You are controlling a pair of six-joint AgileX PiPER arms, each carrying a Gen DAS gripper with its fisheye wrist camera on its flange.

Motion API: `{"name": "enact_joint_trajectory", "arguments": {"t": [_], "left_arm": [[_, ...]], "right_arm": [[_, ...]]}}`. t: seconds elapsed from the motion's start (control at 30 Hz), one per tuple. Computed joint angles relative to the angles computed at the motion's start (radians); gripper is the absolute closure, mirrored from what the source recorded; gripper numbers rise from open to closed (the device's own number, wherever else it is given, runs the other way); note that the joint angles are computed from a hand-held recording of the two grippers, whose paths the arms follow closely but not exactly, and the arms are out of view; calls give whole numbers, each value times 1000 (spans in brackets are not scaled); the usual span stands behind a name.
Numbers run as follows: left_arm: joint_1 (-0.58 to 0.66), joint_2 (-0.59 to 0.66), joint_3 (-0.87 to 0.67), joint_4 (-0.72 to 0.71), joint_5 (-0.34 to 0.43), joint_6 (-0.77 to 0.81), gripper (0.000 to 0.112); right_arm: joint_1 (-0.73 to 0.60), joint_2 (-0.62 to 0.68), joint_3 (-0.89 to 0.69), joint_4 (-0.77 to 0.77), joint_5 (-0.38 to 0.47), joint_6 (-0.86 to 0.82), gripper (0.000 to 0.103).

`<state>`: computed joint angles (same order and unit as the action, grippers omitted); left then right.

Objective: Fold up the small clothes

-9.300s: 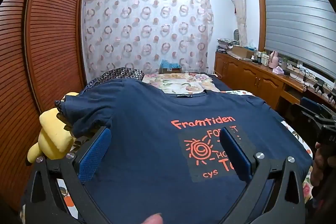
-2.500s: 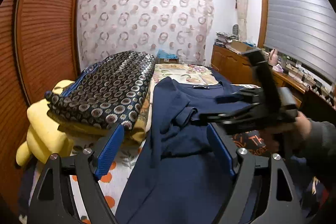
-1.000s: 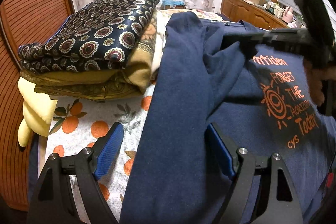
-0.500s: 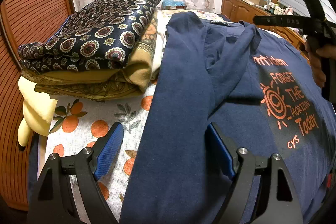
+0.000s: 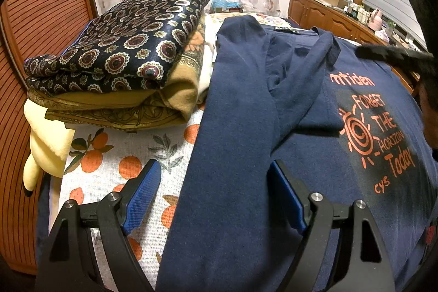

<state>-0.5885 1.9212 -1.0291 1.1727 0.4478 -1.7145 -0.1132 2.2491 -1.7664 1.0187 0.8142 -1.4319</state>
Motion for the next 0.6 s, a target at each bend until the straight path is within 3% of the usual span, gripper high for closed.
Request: {"name": "enact_joint_trajectory", "arguments": {"t": [0.2, 0.37, 0.47, 0.53, 0.6], "left_arm": [[0, 0, 1, 1, 0, -2, 30], [1, -1, 0, 0, -3, 1, 30], [-1, -8, 10, 11, -5, -13, 30], [-1, -22, 30, 42, -23, -43, 30], [-2, -36, 52, 110, -32, -117, 30]], "right_arm": [[-9, -34, 120, 11, 109, -131, 49], [52, -21, 154, -6, 49, -225, 59], [76, -20, 175, -11, -31, -277, 74], [83, -13, 165, -36, -53, -276, 95], [70, -20, 178, -20, -44, -317, 99]]}}
